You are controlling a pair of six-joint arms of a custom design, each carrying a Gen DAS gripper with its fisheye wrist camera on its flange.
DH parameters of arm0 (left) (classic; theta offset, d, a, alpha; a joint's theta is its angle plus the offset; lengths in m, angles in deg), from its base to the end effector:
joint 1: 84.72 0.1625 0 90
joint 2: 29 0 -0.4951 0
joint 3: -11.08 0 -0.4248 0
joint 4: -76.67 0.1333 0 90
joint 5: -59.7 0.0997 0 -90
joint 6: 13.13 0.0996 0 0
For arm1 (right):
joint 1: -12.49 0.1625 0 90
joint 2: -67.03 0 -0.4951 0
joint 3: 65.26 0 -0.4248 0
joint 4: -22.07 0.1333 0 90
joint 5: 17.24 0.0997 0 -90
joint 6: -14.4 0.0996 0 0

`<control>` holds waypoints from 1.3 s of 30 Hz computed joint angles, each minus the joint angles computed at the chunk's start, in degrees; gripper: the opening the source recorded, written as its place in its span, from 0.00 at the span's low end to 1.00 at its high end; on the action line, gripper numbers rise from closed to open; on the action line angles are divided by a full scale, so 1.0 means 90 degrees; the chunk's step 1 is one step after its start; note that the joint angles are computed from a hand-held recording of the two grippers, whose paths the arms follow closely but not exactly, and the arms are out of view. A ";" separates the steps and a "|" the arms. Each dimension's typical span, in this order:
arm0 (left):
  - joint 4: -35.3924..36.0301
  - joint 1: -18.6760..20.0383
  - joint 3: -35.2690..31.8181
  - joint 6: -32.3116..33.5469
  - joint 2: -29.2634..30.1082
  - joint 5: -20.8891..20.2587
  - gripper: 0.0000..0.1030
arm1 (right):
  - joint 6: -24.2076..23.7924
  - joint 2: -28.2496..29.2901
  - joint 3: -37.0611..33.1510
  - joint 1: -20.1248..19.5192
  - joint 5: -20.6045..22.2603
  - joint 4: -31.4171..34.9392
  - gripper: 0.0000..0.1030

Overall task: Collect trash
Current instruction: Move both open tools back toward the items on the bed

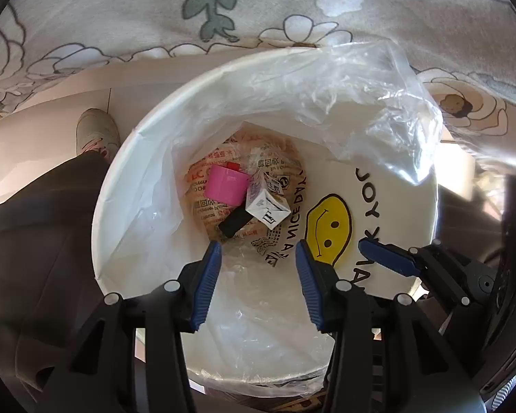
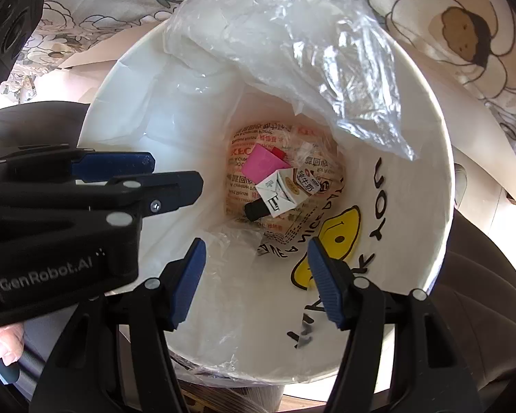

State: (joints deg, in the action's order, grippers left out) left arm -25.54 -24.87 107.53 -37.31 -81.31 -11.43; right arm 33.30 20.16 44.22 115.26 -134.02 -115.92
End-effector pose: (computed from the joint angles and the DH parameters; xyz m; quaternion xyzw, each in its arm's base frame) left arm -0.1795 -0.6386 0.1257 0.0944 0.9448 0.1694 0.2641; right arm 0.2206 -0.5734 0.0354 -0.0222 -0.9651 -0.0564 0.2548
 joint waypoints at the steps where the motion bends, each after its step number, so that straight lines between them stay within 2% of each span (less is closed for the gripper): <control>1: 0.0000 -0.0003 0.0009 -0.0010 -0.0006 -0.0003 0.46 | 0.0013 -0.0037 -0.0004 0.0004 0.0008 0.0037 0.61; 8: 0.0002 -0.0060 0.0089 0.0048 -0.0092 0.0120 0.46 | 0.0022 -0.0257 0.0154 0.0059 -0.0118 0.0037 0.61; 13: -0.0155 -0.0240 0.0207 0.0269 -0.0250 0.0314 0.46 | -0.0181 -0.0425 0.0212 0.0315 -0.0365 -0.0025 0.61; 17: -0.0084 -0.0348 0.0176 0.0399 -0.0397 0.0191 0.46 | -0.0261 -0.0625 0.0259 0.0564 -0.0633 0.0069 0.61; 23: -0.0180 -0.0655 0.0183 0.0882 -0.0773 0.0163 0.46 | -0.0378 -0.1198 0.0454 0.0846 -0.0573 -0.0061 0.60; 27: -0.0023 -0.0872 0.0029 0.1141 -0.0979 0.0187 0.46 | -0.0410 -0.1621 0.0399 0.1156 -0.0947 0.0377 0.60; 31: 0.0007 -0.1140 -0.0164 0.1351 -0.1148 0.0202 0.47 | -0.0301 -0.2149 0.0328 0.1406 -0.1029 0.0684 0.60; 34: -0.0103 -0.1368 -0.0294 0.1530 -0.1275 0.0421 0.53 | -0.0330 -0.2438 0.0193 0.1638 -0.1309 0.0907 0.60; 39: -0.0340 -0.1678 -0.0630 0.1733 -0.1364 0.0571 0.53 | -0.0475 -0.2775 -0.0186 0.2021 -0.1717 0.1341 0.60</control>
State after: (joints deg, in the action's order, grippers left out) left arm -28.60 -39.98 101.86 -21.71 -93.58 -6.29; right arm 29.03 -4.82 42.55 133.45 -149.47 -103.85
